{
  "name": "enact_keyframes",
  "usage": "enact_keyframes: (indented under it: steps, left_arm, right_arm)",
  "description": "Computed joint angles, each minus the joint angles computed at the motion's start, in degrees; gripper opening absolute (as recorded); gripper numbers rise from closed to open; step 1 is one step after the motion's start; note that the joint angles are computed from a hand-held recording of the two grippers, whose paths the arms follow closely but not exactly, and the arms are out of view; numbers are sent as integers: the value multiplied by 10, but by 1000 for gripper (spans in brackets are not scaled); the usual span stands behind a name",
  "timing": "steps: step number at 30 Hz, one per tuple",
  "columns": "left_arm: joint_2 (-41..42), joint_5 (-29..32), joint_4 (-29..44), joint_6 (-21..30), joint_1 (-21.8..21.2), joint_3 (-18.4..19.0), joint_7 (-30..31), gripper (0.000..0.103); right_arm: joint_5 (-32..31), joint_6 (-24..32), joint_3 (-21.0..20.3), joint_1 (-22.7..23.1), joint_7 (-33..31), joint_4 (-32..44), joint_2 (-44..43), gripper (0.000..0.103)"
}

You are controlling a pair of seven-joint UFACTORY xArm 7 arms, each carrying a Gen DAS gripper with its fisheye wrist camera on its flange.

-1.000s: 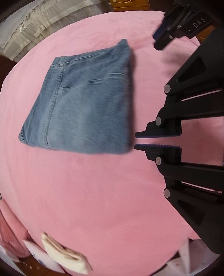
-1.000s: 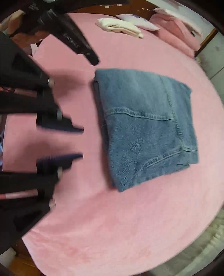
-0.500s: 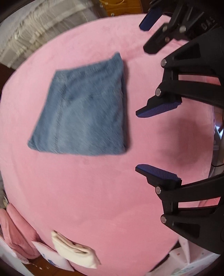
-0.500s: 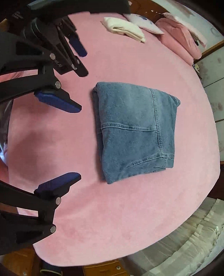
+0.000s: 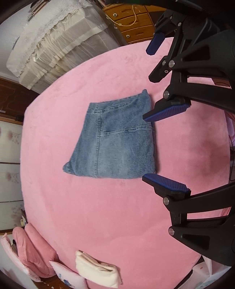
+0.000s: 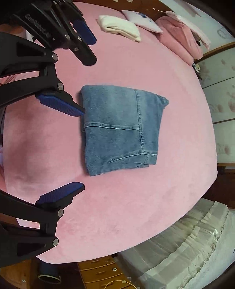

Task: Fold large clothes
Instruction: 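Lift both tools away from the folded jacket, then grasp the folded denim jacket with both tools and lift it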

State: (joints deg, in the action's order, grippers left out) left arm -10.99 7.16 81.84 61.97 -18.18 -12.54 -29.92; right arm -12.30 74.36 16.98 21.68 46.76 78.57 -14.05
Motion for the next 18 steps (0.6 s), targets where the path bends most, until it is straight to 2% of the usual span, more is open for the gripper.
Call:
enact_keyframes:
  steps: [5, 7, 9, 12, 15, 18]
  left_arm:
    - [-28, -7, -26, -3, 2, 1, 1, 57]
    - [-46, -14, -52, -13, 4, 4, 4, 57]
    - [-67, -32, -86, -25, 7, 12, 10, 57]
    - [-101, -23, -140, -38, 26, 9, -19, 58]
    - [-123, -25, -190, -63, 38, 15, -21, 72]
    - [-102, 12, -202, -43, 67, 4, -58, 73]
  right_arm:
    - [2, 0, 4, -1, 24, -19, -21, 77]
    - [5, -25, 6, 1, 31, -47, -42, 77]
    - [22, -75, 4, 5, 32, -92, -71, 77]
    - [52, -152, -2, 5, 33, -166, -117, 77]
    - [95, -239, -23, 2, 24, -249, -169, 80]
    - [151, -340, -56, -3, 22, -342, -221, 84]
